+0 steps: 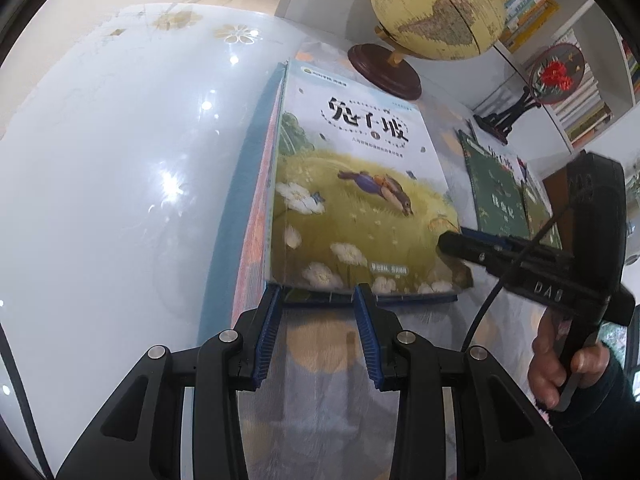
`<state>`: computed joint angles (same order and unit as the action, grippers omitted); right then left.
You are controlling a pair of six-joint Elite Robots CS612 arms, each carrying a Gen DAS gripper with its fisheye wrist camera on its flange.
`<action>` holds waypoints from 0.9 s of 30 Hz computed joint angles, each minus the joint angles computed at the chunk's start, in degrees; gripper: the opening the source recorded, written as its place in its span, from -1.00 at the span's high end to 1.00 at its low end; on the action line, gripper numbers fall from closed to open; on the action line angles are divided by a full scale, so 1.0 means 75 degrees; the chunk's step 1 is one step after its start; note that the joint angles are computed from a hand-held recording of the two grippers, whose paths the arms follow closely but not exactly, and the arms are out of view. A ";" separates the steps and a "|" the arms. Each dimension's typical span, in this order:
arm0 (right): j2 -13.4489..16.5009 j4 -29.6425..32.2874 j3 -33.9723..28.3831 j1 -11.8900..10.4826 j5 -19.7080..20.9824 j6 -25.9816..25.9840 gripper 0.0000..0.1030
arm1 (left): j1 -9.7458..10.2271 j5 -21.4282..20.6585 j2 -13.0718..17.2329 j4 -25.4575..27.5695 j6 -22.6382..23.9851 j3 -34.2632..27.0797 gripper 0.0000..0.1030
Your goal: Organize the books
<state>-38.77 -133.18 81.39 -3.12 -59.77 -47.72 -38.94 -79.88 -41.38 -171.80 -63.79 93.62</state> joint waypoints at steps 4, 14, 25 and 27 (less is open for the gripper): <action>-0.0023 0.0102 0.0009 -0.0035 -0.0029 0.0046 0.42 | -0.0059 0.0006 -0.0036 0.0151 -0.0050 0.0038 0.36; -0.0332 -0.0060 0.0607 -0.0291 0.0043 0.0284 0.42 | -0.0253 0.0061 -0.0127 0.0069 -0.0083 0.0119 0.30; -0.0731 -0.0076 0.1301 -0.0886 0.0074 0.0087 0.42 | -0.0667 0.0194 -0.0017 0.0697 0.0099 -0.0558 0.30; -0.0753 -0.0078 0.1312 -0.1046 0.0136 0.0042 0.42 | -0.0760 0.0175 0.0063 0.0975 0.0197 -0.0846 0.30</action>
<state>-44.42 -133.77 91.23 -10.97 -58.75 -47.40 -44.64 -78.57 -40.91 -164.49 -62.31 87.28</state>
